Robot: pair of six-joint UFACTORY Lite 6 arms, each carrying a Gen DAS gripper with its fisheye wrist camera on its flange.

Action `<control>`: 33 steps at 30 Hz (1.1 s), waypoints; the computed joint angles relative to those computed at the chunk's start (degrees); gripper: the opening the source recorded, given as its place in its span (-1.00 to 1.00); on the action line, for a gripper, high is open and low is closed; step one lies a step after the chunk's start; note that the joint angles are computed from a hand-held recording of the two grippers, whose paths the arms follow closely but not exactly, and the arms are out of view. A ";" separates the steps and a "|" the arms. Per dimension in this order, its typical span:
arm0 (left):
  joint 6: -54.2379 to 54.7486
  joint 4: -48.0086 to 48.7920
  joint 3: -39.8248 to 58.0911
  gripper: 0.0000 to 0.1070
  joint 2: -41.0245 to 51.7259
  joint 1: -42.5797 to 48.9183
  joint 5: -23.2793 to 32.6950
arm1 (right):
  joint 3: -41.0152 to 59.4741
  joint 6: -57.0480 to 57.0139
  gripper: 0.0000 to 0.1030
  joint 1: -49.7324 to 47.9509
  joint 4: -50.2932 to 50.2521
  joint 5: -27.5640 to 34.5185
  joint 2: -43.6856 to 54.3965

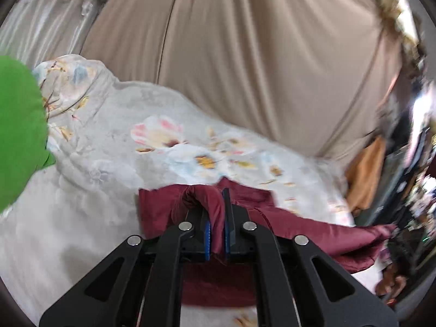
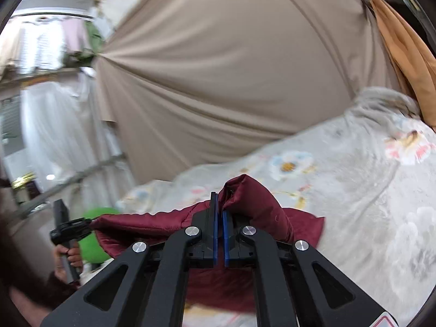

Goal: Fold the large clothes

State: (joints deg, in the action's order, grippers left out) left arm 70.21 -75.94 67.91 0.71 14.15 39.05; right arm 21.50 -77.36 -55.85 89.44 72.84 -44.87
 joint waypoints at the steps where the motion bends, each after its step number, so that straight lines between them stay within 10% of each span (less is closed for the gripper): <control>1: -2.43 2.39 3.89 -0.90 4.67 -3.57 -4.99 | 2.01 -2.45 -0.94 6.00 2.56 -6.00 6.00; 7: -24.30 23.31 25.86 -0.90 29.53 -12.92 -15.93 | 18.11 -12.24 -0.94 25.27 14.73 -24.27 36.77; 18: -44.31 41.19 57.15 -0.82 59.40 -14.54 -9.93 | 44.67 -12.86 -0.95 33.29 15.41 -33.82 72.91; 30: -21.61 12.27 50.39 -0.63 57.80 -10.66 -10.15 | 47.30 -12.03 -0.80 30.23 16.70 -26.54 79.18; 33: -7.06 -3.99 33.72 0.09 43.13 -7.63 -9.99 | 37.08 -15.81 -0.49 25.32 21.32 -22.21 68.28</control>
State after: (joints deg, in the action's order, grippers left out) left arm 63.15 -79.93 101.63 43.84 6.52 29.06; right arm 58.58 -93.17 -30.53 110.76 50.63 23.41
